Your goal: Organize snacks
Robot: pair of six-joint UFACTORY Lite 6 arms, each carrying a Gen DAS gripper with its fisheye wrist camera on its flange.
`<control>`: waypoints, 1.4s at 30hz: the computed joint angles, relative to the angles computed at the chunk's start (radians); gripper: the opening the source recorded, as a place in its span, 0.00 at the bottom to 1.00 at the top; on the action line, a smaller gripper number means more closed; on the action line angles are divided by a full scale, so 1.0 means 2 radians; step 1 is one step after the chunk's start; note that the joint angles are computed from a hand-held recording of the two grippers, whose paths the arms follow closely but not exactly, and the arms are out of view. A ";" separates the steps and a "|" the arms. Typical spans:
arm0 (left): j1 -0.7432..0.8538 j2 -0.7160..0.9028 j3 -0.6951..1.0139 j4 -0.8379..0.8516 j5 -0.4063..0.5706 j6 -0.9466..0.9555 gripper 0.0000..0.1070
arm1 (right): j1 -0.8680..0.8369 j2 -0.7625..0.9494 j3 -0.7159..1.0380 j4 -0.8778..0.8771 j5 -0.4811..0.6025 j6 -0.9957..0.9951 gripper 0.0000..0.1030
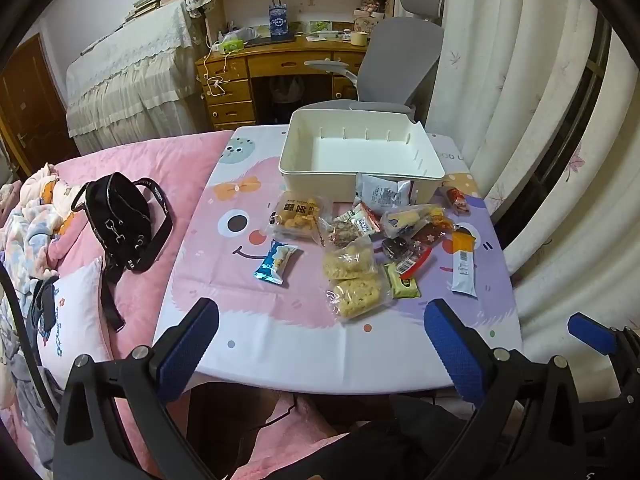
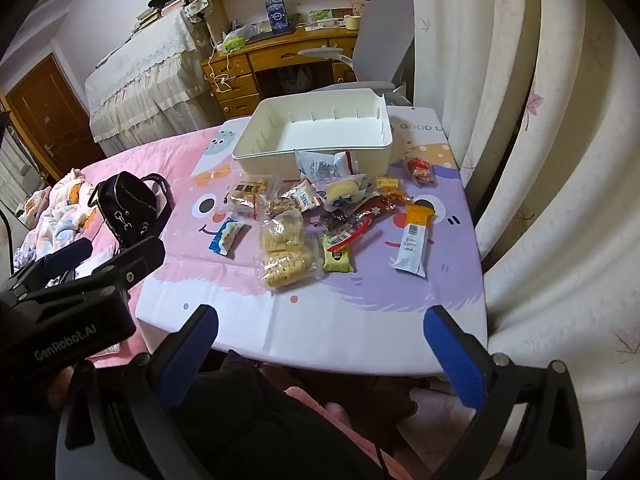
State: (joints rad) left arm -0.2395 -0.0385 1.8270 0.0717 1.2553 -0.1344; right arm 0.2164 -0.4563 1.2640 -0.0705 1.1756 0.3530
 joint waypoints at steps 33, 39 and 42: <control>-0.001 0.022 0.018 -0.011 -0.001 0.008 0.95 | -0.021 0.006 0.004 0.000 -0.004 -0.009 0.99; 0.001 0.022 0.019 -0.011 -0.001 0.010 0.95 | -0.030 0.009 0.005 0.005 -0.007 -0.017 0.99; 0.000 0.023 0.019 -0.009 -0.002 0.010 0.95 | -0.028 0.010 0.006 0.004 -0.007 -0.015 0.99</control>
State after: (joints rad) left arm -0.2398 0.0072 1.8645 0.0533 1.2504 -0.1139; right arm 0.1609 -0.4370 1.2756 -0.0633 1.1616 0.3229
